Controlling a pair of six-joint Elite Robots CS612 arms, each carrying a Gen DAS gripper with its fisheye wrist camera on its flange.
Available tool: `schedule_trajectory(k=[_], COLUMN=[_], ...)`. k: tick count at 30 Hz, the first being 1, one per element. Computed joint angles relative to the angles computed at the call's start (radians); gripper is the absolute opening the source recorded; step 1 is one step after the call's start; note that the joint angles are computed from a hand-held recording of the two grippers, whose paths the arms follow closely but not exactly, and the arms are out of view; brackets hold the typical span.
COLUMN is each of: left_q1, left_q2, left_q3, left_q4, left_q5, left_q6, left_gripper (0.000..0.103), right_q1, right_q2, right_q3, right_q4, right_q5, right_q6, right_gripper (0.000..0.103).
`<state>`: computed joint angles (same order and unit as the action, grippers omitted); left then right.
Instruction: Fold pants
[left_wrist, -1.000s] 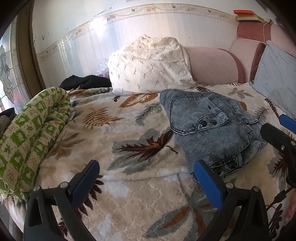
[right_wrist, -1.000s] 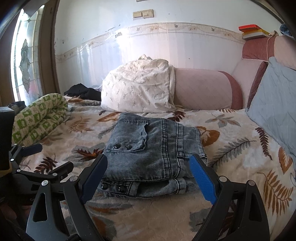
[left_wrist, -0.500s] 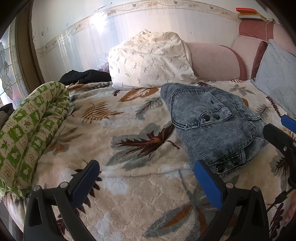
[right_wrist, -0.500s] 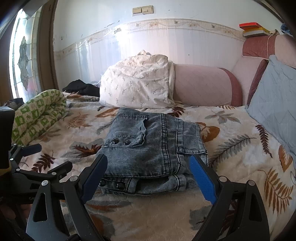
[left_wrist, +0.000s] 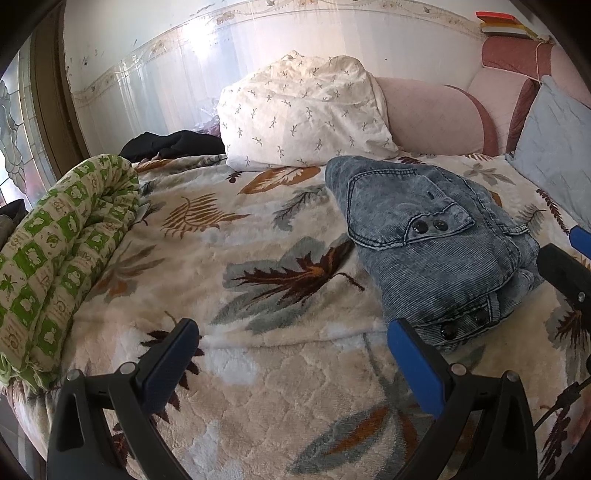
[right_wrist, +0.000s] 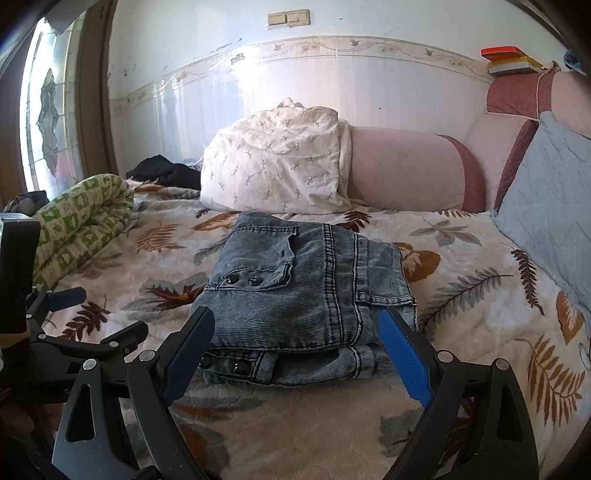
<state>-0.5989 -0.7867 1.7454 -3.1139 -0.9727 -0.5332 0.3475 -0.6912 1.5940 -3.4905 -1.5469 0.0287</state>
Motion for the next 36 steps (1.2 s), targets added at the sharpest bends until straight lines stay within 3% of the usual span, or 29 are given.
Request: schedule_trajectory(k=[16, 36], left_q1=[0.010, 0.010], left_q2=[0.001, -0.003], left_q3=[-0.005, 0.000], left_q4=[0.039, 0.030], left_q5=[-0.023, 0.021], left_q6=[-0.040, -0.052], left_gripper=[0.103, 0.103], right_q1=[0.000, -0.001], right_q2=[-0.001, 0.000], right_q3=[-0.001, -0.001], right_q4=[0.009, 0.009], right_q5=[0.004, 0.006], right_q6=[-0.011, -0.016], right_gripper=[0.091, 0.091])
